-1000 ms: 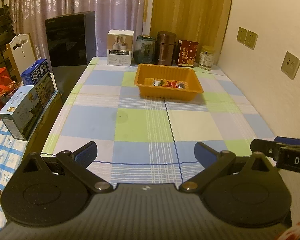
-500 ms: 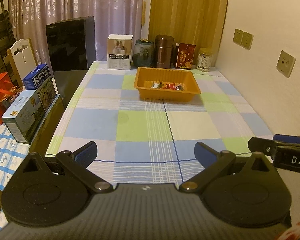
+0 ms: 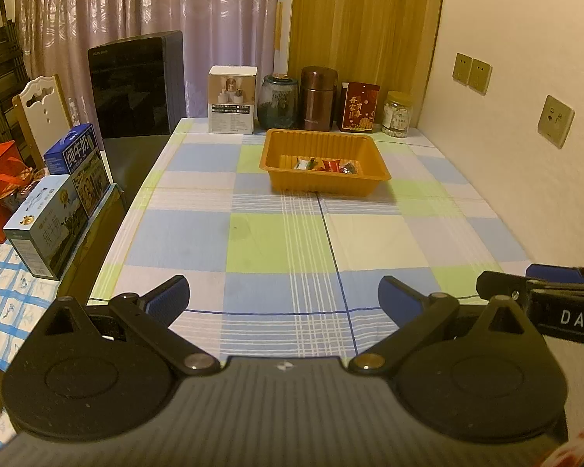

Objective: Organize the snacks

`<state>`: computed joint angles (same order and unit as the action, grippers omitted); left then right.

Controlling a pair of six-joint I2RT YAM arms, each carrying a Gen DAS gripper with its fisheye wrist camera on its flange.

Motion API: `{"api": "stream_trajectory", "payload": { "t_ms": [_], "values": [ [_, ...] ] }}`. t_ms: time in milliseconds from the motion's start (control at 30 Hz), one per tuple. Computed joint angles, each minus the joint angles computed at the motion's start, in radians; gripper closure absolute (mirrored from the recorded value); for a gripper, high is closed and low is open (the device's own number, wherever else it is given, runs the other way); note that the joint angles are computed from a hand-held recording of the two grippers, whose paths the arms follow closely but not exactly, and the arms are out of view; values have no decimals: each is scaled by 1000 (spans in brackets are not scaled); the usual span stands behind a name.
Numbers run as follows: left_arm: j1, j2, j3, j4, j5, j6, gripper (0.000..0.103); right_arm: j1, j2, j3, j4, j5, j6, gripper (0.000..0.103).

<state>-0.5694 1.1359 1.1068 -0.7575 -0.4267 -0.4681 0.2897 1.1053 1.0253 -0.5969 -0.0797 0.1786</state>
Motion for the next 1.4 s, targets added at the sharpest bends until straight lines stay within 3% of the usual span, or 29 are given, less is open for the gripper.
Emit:
{"api": "stream_trajectory", "payload": {
  "t_ms": [1400],
  "values": [
    [20, -2, -17, 19, 32, 13, 0, 6, -2, -2, 0, 8, 2, 36]
  ]
}}
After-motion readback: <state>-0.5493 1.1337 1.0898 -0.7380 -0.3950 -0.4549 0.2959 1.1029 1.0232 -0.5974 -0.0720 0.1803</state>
